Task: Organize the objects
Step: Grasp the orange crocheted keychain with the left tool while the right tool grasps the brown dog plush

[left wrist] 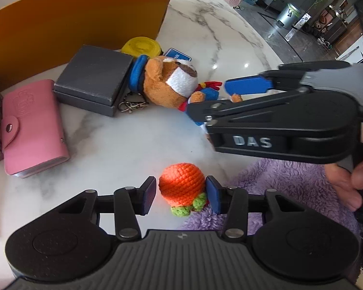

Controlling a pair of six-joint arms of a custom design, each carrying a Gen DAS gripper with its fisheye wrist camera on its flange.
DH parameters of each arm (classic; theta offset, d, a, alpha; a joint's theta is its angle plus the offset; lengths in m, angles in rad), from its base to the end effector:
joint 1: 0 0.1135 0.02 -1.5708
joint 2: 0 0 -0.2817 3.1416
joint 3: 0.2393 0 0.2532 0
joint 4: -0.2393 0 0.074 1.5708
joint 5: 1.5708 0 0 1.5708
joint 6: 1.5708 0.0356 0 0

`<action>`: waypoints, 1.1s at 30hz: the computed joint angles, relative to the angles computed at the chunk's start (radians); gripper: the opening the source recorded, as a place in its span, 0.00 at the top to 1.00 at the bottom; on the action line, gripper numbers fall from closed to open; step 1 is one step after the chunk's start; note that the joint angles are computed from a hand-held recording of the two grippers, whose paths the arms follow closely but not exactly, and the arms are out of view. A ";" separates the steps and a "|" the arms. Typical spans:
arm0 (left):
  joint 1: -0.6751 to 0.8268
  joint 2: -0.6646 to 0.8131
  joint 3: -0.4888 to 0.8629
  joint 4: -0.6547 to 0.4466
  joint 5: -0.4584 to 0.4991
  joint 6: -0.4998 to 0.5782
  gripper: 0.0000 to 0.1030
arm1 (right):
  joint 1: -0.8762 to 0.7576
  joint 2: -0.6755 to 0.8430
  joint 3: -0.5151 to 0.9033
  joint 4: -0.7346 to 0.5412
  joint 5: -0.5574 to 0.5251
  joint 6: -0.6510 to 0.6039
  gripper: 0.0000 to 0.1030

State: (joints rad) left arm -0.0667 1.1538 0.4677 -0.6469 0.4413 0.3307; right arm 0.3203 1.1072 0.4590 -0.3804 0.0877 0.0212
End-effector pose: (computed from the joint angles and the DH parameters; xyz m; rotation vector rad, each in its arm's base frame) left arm 0.1579 -0.0258 0.1585 0.6249 2.7242 -0.5773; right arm 0.1745 0.0546 0.1710 -0.3550 2.5687 0.0103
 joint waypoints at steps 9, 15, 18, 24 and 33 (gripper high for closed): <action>-0.142 0.043 -0.014 0.075 -0.078 -0.072 0.57 | -0.090 0.135 0.000 0.094 -0.108 0.020 0.45; -0.122 0.033 -0.023 0.079 -0.109 -0.084 0.57 | -0.102 0.144 -0.008 0.118 -0.134 0.039 0.53; -0.106 -0.006 -0.008 0.033 -0.114 -0.076 0.57 | -0.083 0.114 -0.016 0.104 -0.121 0.042 0.57; -0.030 -0.070 0.013 -0.047 -0.113 -0.004 0.57 | -0.108 0.036 -0.006 -0.016 -0.201 0.119 0.59; 0.139 -0.086 0.057 -0.103 -0.104 0.089 0.57 | -0.011 0.049 -0.003 -0.025 -0.155 0.219 0.49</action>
